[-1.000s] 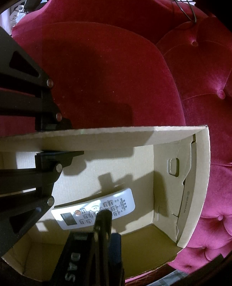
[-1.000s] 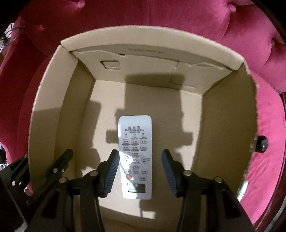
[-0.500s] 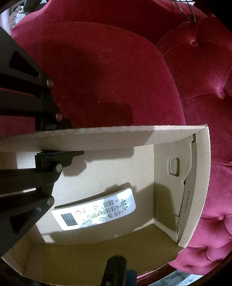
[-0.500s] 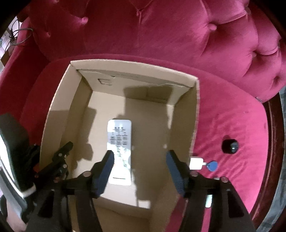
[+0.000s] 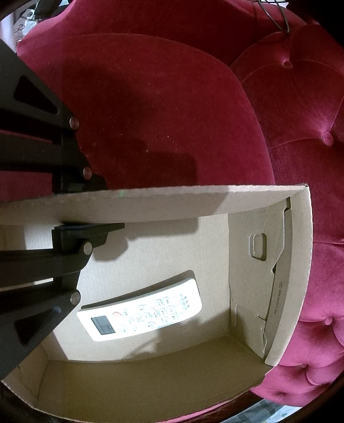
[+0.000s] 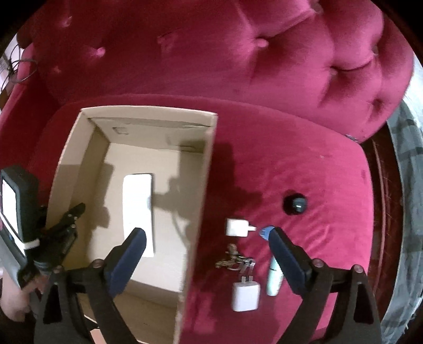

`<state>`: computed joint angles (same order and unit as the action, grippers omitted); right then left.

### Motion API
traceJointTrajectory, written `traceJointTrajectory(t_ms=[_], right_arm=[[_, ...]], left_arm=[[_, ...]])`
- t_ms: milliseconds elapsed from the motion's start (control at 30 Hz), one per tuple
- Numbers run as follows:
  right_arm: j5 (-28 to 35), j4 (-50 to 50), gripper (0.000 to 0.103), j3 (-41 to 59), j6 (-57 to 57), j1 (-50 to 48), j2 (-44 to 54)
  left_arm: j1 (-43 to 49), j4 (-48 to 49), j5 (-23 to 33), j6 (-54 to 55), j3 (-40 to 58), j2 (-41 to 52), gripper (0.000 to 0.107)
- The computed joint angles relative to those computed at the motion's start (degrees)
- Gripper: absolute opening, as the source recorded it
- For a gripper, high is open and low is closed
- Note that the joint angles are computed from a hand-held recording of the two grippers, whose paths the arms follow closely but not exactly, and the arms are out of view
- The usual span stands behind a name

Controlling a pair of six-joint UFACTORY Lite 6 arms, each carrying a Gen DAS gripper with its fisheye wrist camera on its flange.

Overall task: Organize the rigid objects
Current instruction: 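Move the right gripper back to the light-blue bottle and close on it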

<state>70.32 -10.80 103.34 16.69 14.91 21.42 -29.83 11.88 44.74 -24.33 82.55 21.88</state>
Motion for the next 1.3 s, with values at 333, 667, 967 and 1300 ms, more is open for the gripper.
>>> traceJointTrajectory(t_ms=[333, 667, 967, 1300], right_arm=[[-3.35, -0.66, 0.096, -12.60, -4.16, -7.14, -9.91], [-9.98, -0.73, 0.096, -25.17, -6.99, -15.69, -15.50], [-17.40, 1.31, 0.096, -33.77, -10.15, -22.37, -15.32], [-24.33, 1.03, 0.095, -40.81, -10.82, -25.66, -12.97]], left_arm=[[-0.08, 0.07, -0.13, -0.07, -0.16, 0.10, 0.015], [-0.10, 0.09, -0.13, -0.05, -0.14, 0.12, 0.015], [-0.12, 0.17, -0.12, -0.07, -0.16, 0.12, 0.015], [-0.07, 0.10, 0.25, 0.06, 0.13, 0.09, 0.015]])
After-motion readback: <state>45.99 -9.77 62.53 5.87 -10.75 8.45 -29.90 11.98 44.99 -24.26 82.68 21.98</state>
